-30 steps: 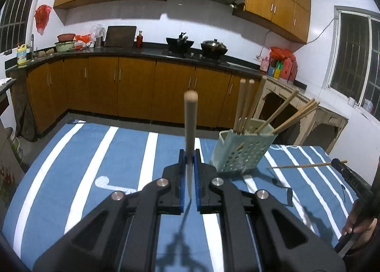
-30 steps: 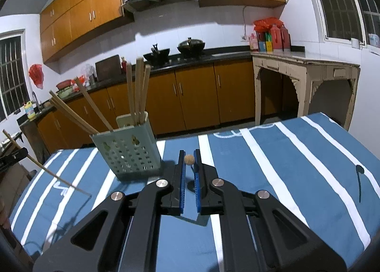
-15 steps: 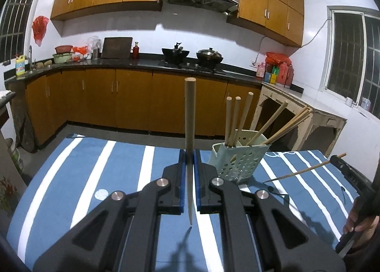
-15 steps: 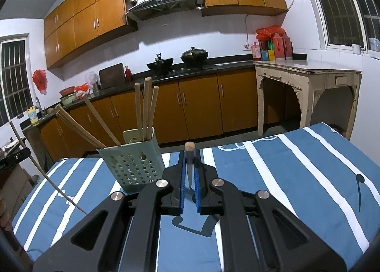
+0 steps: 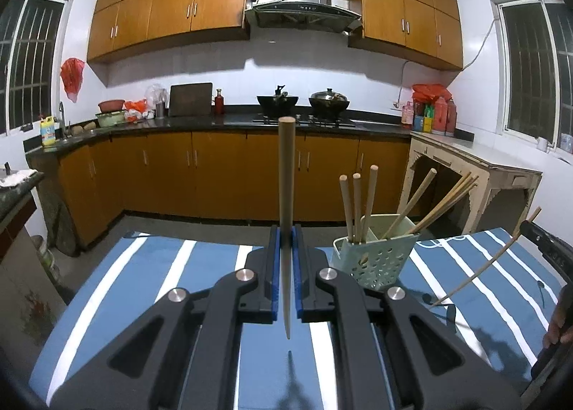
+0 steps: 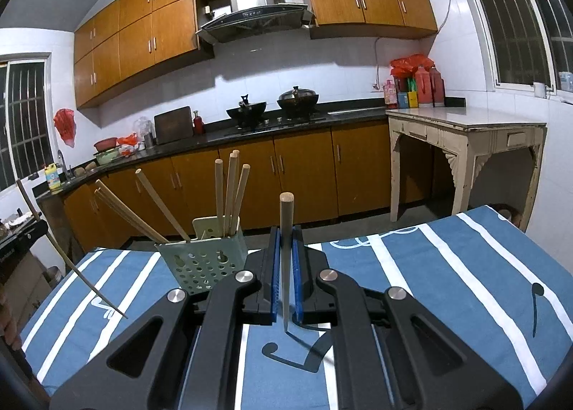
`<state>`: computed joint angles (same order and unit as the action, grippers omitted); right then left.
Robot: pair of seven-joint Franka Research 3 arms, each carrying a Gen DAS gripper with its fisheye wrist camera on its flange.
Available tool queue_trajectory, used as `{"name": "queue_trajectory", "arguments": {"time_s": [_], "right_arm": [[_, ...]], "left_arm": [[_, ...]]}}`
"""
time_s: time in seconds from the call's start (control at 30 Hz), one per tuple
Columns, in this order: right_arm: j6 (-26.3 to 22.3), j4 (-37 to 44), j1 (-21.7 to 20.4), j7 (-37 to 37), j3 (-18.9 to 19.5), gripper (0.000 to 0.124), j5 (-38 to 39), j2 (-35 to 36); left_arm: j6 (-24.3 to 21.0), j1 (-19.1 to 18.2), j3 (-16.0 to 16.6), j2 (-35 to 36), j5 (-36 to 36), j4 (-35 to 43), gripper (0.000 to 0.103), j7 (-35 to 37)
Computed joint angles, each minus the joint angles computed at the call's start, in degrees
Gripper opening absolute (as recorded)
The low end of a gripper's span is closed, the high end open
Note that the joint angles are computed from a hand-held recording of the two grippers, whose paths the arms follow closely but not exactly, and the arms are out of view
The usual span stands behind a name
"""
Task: Organize utensils
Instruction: 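Lift both held chopsticks upright and carry them over the green holder, then lower both chopsticks into the holder and open both tools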
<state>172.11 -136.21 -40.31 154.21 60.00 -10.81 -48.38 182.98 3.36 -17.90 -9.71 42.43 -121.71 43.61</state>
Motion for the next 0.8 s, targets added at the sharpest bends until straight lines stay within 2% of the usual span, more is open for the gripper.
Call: {"name": "queue_trajectory", "arguments": {"time_s": [0.03,0.1,0.27,0.4,0.67,0.8], "right_arm": [[0.05,0.06,-0.07,0.02,-0.01,0.007,-0.04,-0.05],[0.48,0.13,-0.27,-0.07,-0.2,0.007,-0.11,-0.08],[2.42,1.5,-1.53,-1.04,-1.02,0.007,0.02,-0.67],[4.34,2.8,-2.98,-2.38,-1.49,0.007,0.84,-1.94],[9.57,6.35,-6.46,-6.43,-1.76,0.007,4.82,-3.1],[12.14,7.64,-7.4,-8.78,-1.64,0.007,7.6,-2.61]], "left_arm": [[-0.23,1.38,-1.32,-0.24,1.35,0.24,0.008,-1.5],[-0.58,1.1,-1.23,-0.28,1.58,0.55,0.008,-1.89],[0.37,-3.02,2.02,-0.35,-2.33,1.2,0.008,1.8],[1.21,-4.23,2.31,-0.74,-5.06,2.12,0.007,4.33],[2.75,-16.05,10.22,-0.46,-17.77,4.66,0.008,16.22],[3.75,-12.85,6.27,-0.24,-18.73,6.68,0.007,16.66]]}}
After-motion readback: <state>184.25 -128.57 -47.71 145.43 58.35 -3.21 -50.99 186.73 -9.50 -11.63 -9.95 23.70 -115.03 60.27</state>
